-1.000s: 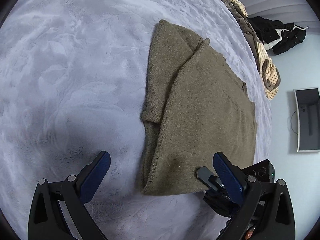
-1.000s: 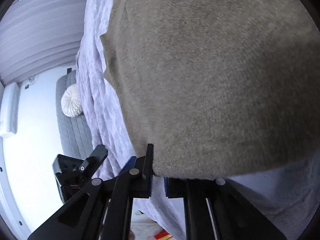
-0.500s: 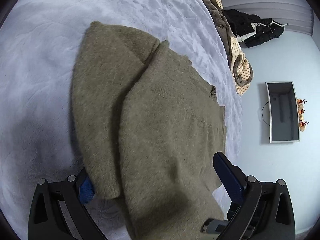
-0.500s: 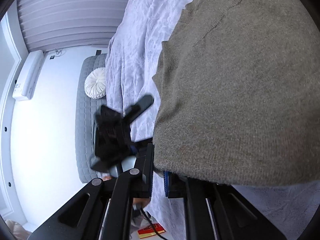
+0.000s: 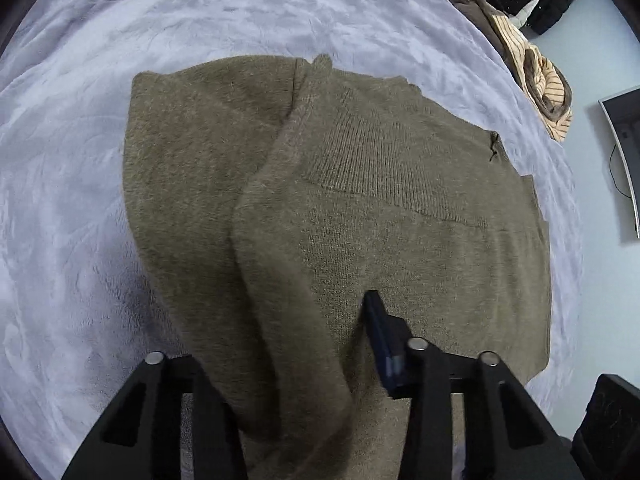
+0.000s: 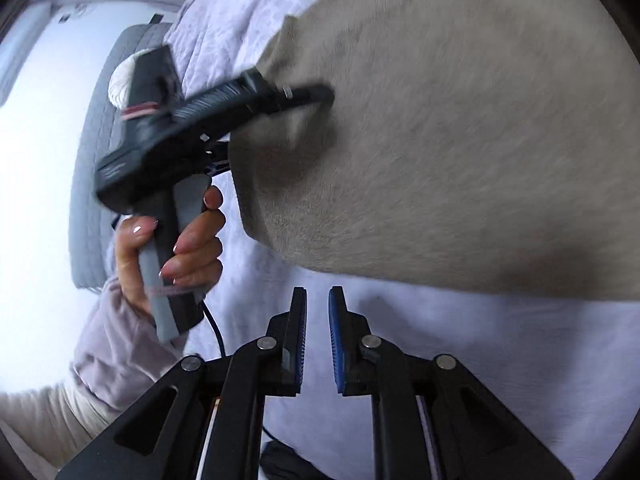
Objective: Fold small clothes
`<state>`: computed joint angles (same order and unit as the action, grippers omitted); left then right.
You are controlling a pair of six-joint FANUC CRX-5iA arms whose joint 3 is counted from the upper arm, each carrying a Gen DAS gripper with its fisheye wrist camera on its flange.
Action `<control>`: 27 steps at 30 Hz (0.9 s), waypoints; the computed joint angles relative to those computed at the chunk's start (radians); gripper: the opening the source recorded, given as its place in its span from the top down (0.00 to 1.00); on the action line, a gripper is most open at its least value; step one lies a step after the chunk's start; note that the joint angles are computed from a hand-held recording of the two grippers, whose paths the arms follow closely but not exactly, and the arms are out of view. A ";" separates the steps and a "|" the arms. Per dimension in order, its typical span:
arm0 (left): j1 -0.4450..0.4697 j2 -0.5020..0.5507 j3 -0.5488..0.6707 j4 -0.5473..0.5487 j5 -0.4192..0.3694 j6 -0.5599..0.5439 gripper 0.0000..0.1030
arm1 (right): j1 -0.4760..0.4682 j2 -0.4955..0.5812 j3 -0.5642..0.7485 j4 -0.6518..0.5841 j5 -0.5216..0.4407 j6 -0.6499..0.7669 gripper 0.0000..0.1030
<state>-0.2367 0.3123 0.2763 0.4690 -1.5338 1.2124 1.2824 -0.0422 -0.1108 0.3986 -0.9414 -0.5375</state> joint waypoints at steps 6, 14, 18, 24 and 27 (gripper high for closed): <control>-0.035 -0.086 0.008 -0.054 0.083 -0.037 0.80 | 0.046 -0.066 -0.036 0.024 -0.285 -0.125 0.85; -0.194 -0.098 0.118 -0.024 0.124 -0.068 0.80 | 0.208 -0.260 -0.263 0.218 -0.321 -0.450 0.85; -0.317 -0.060 0.174 -0.120 0.114 -0.015 0.80 | 0.259 -0.315 -0.328 0.282 -0.358 -0.580 0.85; -0.470 -0.054 0.164 -0.287 0.151 0.021 0.80 | 0.350 -0.424 -0.500 0.388 -0.344 -0.839 0.85; -0.514 -0.059 0.184 -0.365 0.152 0.044 0.67 | 0.381 -0.476 -0.581 0.449 -0.329 -0.953 0.85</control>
